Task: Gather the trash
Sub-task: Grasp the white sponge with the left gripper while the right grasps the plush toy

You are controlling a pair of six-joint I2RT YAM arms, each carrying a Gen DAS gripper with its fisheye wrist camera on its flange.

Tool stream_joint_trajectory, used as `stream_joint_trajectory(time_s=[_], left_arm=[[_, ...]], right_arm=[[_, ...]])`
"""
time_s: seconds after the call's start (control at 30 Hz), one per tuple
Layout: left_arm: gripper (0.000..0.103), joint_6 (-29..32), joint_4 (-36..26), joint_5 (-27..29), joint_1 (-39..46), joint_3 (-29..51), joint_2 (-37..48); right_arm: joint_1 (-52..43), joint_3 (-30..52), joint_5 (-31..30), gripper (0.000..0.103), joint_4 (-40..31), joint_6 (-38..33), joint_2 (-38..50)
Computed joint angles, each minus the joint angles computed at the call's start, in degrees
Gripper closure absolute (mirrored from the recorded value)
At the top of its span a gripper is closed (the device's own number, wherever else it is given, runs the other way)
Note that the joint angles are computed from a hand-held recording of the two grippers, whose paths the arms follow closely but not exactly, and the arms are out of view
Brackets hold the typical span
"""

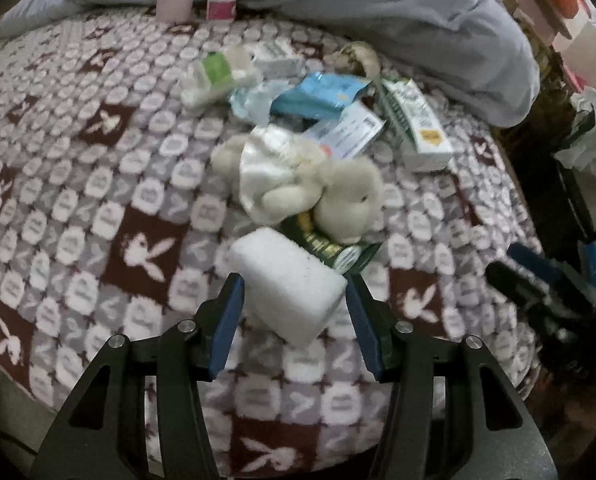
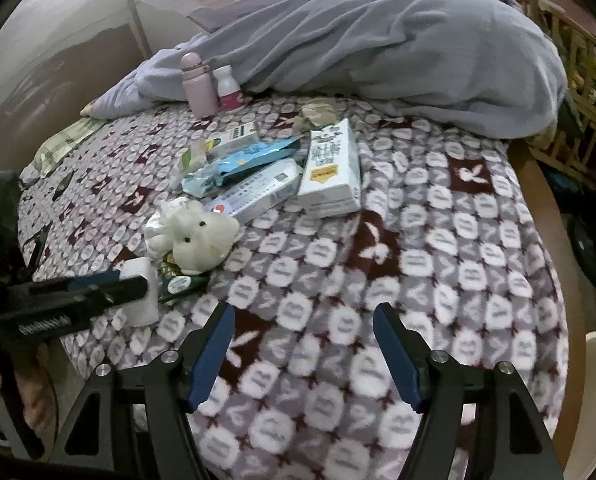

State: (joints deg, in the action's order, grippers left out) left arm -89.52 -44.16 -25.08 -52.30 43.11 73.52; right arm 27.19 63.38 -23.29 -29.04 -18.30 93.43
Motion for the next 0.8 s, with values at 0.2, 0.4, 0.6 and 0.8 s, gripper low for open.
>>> stream_joint_trajectory(time_s=[0.2, 0.4, 0.6, 0.8], left_arm=[[0.076, -1.82, -3.04, -2.43, -2.33, -3.8, -8.14], [0.076, -2.35, -12.76, -6.81, -4.29, -0.77, -10.48], [0.076, 0.03, -10.8, -5.99, -2.38, -2.06, -10.96], [0.076, 0.37, -10.04, -6.76, -2.25, -1.1, -8.51]], right_arm=[[3.8, 5.14, -3.03, 0.034, -1.81, 0.53, 4.19], [10.67, 12.03, -2.96, 0.034, -2.05, 1.08, 11.08], [15.3, 20.82, 0.37, 0.032, -5.05, 1.23, 20.94], [13.03, 14.96, -3.57, 0.054, -1.57, 1.55, 17.18]])
